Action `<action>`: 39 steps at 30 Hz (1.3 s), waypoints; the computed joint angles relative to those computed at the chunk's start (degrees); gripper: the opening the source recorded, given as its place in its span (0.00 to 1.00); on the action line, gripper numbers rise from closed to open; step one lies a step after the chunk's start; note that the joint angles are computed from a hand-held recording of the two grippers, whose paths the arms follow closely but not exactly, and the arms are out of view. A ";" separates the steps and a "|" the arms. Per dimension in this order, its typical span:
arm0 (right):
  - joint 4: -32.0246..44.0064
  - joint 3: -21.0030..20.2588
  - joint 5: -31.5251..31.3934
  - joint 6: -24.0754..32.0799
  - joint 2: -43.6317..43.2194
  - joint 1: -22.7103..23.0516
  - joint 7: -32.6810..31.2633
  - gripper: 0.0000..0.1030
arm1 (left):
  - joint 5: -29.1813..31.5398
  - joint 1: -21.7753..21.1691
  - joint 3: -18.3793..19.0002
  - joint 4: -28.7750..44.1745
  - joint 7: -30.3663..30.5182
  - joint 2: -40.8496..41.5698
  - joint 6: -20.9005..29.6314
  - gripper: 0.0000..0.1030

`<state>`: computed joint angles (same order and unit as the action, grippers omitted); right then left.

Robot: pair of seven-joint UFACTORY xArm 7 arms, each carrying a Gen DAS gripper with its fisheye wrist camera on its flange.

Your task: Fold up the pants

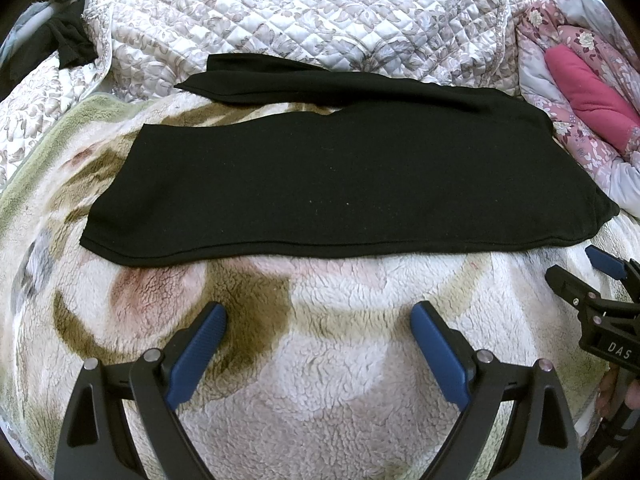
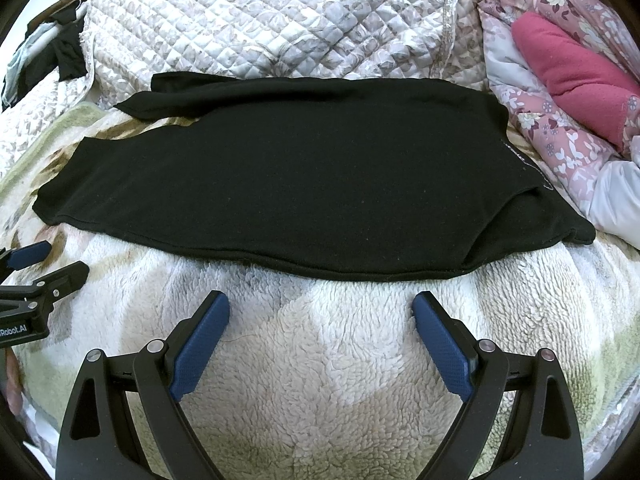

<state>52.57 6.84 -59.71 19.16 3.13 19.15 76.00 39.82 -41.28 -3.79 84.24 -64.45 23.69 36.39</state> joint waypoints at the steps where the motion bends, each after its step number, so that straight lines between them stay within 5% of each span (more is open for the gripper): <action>1: -0.06 -0.02 -0.15 -0.04 -0.02 0.01 0.18 0.90 | 0.00 0.00 0.00 0.00 0.00 0.00 0.00 0.92; 24: -1.23 -0.19 3.30 -2.32 -0.92 -0.72 -3.24 0.90 | 0.03 0.19 -0.14 -0.42 0.44 -0.18 -0.98 0.92; 31: -4.39 -0.92 1.22 -7.06 -4.24 -4.13 4.82 0.89 | -2.60 2.43 0.25 -5.30 -2.48 -3.29 -9.03 0.87; 35: -7.00 -1.40 9.65 -11.97 -4.66 -7.28 2.96 0.89 | -1.19 2.76 1.82 -7.00 -7.79 -4.41 -10.57 0.87; 39: -6.65 -1.61 10.73 -16.62 -3.86 -10.03 4.92 0.84 | -6.39 7.05 1.38 -10.90 -9.78 -5.19 -18.77 0.85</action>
<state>45.92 5.24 -48.97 2.54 -0.73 9.12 80.91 33.43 -34.23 -2.41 73.34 -74.24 18.50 17.62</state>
